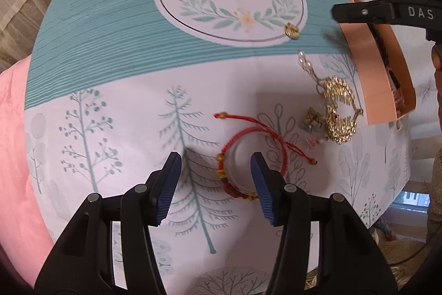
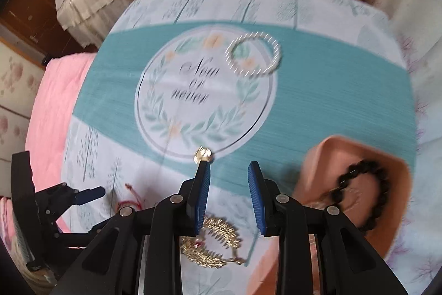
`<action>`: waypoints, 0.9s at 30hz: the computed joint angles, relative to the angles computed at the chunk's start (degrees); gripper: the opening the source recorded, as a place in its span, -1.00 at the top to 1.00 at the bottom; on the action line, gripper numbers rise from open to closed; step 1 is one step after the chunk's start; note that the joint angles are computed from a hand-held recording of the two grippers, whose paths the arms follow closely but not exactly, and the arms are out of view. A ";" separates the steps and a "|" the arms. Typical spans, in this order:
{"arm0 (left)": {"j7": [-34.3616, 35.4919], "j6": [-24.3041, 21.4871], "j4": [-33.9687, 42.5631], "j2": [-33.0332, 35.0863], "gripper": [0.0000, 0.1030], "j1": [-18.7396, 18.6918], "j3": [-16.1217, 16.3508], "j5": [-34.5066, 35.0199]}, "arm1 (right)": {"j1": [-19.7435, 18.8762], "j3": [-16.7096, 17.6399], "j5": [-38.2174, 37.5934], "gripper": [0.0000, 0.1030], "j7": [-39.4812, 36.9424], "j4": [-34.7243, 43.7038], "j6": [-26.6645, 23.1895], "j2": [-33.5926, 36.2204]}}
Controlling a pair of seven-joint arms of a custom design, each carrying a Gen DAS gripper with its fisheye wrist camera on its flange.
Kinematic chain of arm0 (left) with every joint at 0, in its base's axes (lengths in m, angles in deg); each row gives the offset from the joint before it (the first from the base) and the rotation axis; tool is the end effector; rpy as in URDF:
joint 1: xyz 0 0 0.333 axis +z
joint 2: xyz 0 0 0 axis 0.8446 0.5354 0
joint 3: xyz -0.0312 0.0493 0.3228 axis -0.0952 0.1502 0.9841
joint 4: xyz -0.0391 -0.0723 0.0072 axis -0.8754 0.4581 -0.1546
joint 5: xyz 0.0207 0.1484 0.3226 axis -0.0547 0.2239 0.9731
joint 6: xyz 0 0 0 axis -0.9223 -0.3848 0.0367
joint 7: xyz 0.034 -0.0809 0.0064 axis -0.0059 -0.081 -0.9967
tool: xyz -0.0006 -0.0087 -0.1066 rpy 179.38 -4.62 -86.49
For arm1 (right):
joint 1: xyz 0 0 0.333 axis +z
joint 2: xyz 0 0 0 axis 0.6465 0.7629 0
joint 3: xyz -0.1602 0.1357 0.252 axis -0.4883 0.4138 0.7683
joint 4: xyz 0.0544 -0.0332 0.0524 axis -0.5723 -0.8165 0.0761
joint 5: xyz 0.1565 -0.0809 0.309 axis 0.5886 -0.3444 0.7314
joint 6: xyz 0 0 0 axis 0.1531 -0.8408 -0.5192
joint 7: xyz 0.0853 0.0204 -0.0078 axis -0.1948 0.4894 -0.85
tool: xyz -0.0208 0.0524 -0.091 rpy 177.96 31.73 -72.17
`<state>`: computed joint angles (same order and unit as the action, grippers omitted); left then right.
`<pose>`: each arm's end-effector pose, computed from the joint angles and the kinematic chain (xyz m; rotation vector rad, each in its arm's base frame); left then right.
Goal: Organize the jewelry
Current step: 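Grasp the round gold charm with the right tool while the left tool grasps the red string bracelet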
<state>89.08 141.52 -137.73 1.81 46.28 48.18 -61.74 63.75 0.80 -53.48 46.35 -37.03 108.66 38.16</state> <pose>0.4268 -0.1927 0.4469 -1.4315 2.7699 -0.2783 0.4548 0.2758 0.4961 -1.8330 2.1959 -0.0213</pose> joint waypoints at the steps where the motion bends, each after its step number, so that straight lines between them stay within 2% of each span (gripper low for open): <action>1: -0.46 0.04 -0.35 -0.21 0.05 -0.03 -0.21 0.56 | 0.19 0.13 1.05 0.45 -0.59 -0.31 0.53 0.42; 10: -4.82 -0.10 -1.78 -1.11 0.06 -0.88 -1.29 2.94 | 0.60 0.74 5.10 0.44 -2.19 1.27 3.87 5.33; 13: -7.32 0.59 -2.25 -1.59 0.23 -1.07 -1.98 5.06 | 0.69 0.82 3.32 0.44 -1.25 3.90 2.64 7.75; 15: -8.65 1.06 -1.18 -0.54 0.49 -1.37 -2.42 6.37 | 0.55 0.83 2.80 0.44 -1.10 5.38 1.45 8.97; 18: -9.56 0.92 -0.64 -0.24 0.76 -1.84 -2.37 6.78 | 0.68 0.90 1.18 0.44 -0.40 7.70 -0.71 11.15; 24: -10.97 0.78 1.02 0.38 0.82 -2.21 -1.86 4.97 | 1.48 0.91 -2.85 0.45 1.21 11.04 -3.88 13.28; 27: -11.13 0.29 2.98 1.77 0.82 -1.71 -1.18 4.66 | 2.58 0.81 -6.76 0.62 2.02 13.46 -7.15 14.41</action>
<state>77.95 141.81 -134.76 3.58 44.56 47.00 -57.08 66.33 1.62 -60.24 48.37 -23.56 101.51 52.57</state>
